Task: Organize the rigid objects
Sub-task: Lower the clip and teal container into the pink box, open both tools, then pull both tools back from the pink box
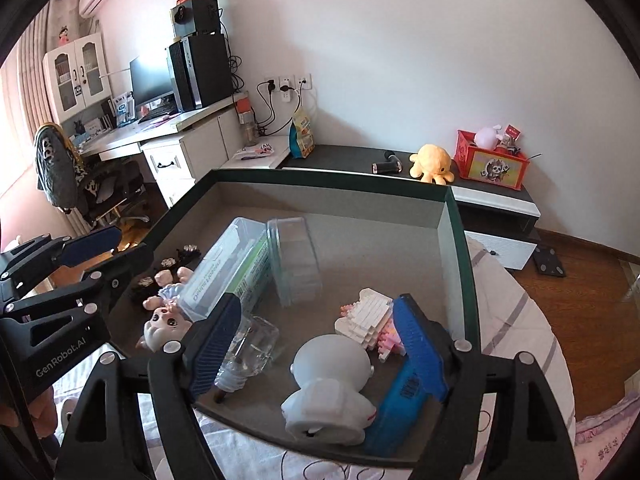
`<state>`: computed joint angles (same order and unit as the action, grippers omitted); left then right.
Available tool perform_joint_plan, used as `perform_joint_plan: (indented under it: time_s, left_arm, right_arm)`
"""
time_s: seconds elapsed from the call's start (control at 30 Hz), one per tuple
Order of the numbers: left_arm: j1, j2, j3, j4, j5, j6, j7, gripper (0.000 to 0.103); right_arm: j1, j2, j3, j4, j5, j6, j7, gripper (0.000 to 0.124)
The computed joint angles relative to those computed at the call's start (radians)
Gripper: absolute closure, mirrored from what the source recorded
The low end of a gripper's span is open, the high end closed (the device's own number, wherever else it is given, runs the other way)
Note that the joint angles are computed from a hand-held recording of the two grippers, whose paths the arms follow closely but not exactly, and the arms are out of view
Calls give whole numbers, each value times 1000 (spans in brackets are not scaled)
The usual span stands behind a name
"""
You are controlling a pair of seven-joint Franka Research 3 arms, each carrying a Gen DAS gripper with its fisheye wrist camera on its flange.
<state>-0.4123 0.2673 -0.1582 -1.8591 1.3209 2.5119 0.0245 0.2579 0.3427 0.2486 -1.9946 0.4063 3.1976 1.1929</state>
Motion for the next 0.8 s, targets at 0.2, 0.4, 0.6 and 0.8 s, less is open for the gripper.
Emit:
perform_joint_plan:
  time_s: [0.2,0.4,0.6,0.8]
  left_arm:
    - [-32,-187,-59,-163,123,-111,-191,3]
    - [-29,-382,-173,-326,148,-171,-321,0]
    - [-74,-505,-301,-434,102,-339,-400,0]
    - [-135,-519,-407,-446,37,-549,-404,0]
  right_arm:
    - [-50,-173,83,-203,7,153,36,33]
    - [-157,-418,175,-473,-206,301,330,32]
    - [-61,-651,168,-700,-57,416,325,21]
    - [13,-847,246,-864,146,456,265,21]
